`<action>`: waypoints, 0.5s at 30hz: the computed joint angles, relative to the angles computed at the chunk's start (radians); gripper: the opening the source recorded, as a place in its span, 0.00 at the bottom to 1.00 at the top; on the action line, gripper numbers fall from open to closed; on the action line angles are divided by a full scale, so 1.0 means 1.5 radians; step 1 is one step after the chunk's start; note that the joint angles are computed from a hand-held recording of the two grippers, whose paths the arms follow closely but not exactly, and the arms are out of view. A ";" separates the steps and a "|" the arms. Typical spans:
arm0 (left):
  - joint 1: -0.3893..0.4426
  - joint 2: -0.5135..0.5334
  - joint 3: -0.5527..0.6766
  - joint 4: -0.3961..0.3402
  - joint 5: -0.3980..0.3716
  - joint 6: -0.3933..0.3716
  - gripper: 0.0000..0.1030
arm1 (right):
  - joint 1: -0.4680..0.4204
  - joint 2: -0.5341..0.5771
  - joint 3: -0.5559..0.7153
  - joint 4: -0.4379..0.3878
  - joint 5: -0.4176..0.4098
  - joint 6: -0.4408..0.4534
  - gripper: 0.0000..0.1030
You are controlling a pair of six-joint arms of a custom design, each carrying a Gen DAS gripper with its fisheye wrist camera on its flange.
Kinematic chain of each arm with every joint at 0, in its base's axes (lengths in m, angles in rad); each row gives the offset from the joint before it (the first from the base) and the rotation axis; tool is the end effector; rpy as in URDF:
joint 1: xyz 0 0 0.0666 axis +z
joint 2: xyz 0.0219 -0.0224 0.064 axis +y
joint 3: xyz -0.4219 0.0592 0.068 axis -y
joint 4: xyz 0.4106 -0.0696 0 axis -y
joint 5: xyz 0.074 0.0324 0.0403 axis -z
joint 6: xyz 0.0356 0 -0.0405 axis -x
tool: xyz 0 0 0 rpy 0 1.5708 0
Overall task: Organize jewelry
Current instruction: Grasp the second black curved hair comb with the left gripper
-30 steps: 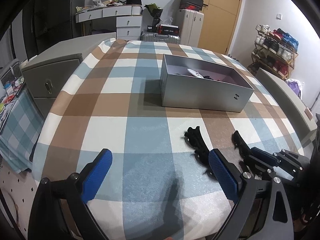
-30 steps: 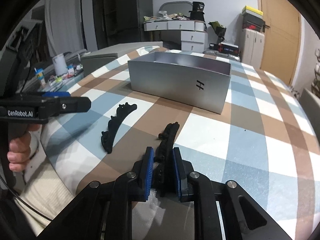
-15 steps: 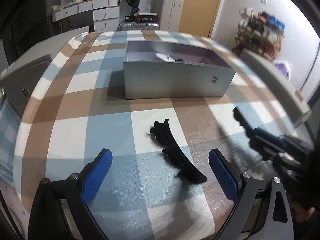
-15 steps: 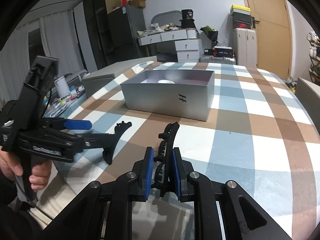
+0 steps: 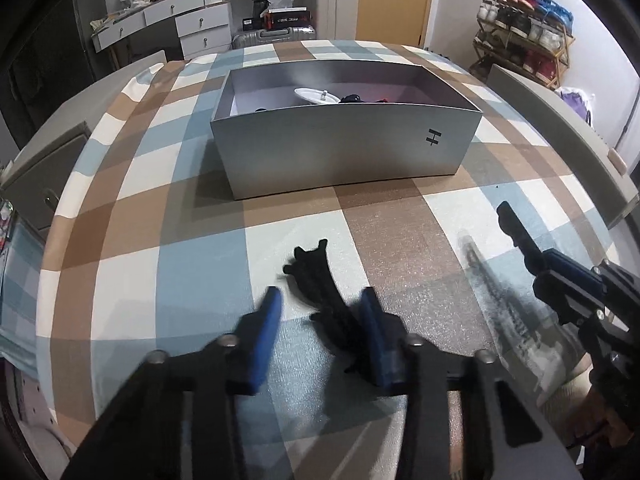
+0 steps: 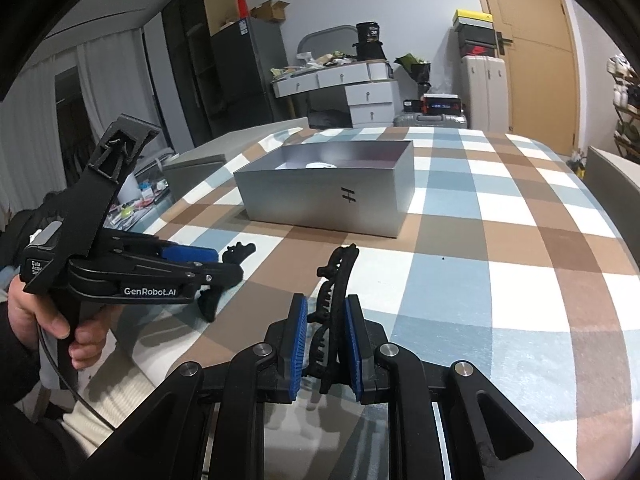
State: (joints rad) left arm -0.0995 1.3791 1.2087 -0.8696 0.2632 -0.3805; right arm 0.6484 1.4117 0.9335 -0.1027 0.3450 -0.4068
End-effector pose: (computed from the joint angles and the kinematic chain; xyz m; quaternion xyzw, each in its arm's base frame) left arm 0.4643 -0.0561 0.3945 0.2608 0.9210 -0.0890 0.2752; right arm 0.3873 0.2778 0.3098 -0.0235 0.8704 0.1051 0.4804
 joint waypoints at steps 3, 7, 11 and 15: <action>-0.003 -0.002 -0.001 0.002 -0.007 -0.008 0.17 | 0.001 -0.001 0.000 -0.001 0.000 0.000 0.17; -0.003 -0.004 -0.001 0.007 -0.009 -0.006 0.14 | 0.002 -0.002 0.001 -0.001 0.001 0.003 0.17; 0.004 -0.008 0.005 0.007 0.009 -0.002 0.14 | 0.000 -0.004 0.005 -0.003 -0.004 0.002 0.17; 0.012 -0.020 0.009 0.011 0.027 0.004 0.14 | -0.001 -0.012 0.003 0.006 -0.010 -0.001 0.17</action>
